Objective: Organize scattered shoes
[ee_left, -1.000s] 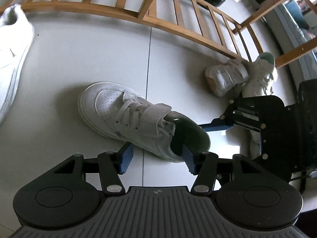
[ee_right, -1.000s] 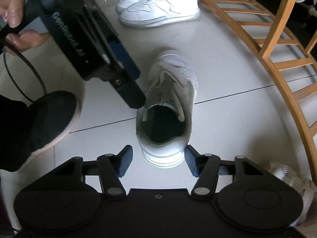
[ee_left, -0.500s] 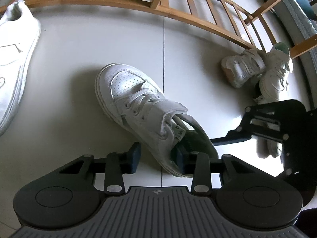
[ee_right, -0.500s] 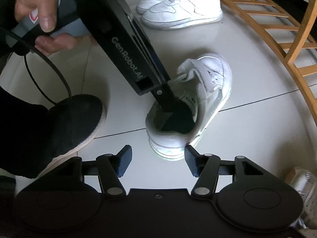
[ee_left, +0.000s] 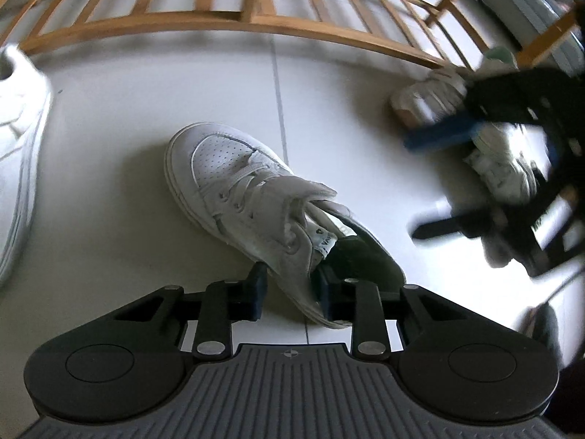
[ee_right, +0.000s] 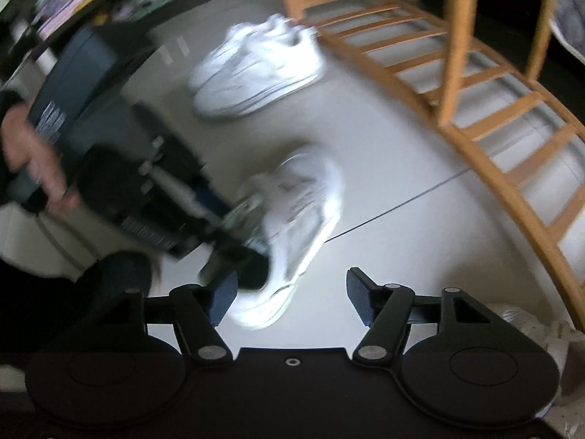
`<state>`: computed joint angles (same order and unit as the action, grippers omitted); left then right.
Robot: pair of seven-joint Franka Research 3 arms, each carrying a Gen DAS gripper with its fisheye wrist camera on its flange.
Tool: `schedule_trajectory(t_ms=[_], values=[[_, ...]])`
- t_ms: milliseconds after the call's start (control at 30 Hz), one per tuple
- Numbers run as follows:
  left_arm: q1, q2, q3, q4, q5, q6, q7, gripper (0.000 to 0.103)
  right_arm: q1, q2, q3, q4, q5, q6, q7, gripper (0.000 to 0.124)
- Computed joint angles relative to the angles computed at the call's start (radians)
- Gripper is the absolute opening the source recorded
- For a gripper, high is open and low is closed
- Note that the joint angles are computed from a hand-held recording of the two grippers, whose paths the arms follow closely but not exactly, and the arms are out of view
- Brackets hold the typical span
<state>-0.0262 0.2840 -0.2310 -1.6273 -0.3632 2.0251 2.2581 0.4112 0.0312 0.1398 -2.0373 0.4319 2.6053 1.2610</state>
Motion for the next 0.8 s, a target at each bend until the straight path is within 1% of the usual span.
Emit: schedule_trajectory(t_ms=[200,300,433,567,700,800], values=[[0.001,-0.017,-0.013,-0.021,-0.031,-0.032,0.086,0.027,0.001,0.034,-0.008,0.018,-0.088,0.06,0.127,0.069],[-0.002,-0.018,-0.016,-0.017,-0.042,-0.068,0.134,0.027,0.001,0.054,-0.011,0.033,-0.108,0.071,0.181,0.069],[-0.013,-0.018,-0.013,-0.015,-0.04,-0.08,0.157,0.027,0.008,0.11,-0.015,0.074,-0.155,0.086,0.236,0.071],[-0.017,-0.012,-0.01,-0.007,-0.042,-0.089,0.154,0.027,0.016,0.175,-0.019,0.129,-0.189,0.086,0.265,0.071],[-0.019,-0.016,-0.01,-0.011,-0.041,-0.089,0.16,0.027,0.013,0.216,-0.014,0.169,-0.169,0.072,0.276,0.071],[-0.018,-0.016,-0.008,-0.01,-0.043,-0.092,0.156,0.027,0.031,0.242,-0.027,0.198,-0.223,0.05,0.29,0.071]])
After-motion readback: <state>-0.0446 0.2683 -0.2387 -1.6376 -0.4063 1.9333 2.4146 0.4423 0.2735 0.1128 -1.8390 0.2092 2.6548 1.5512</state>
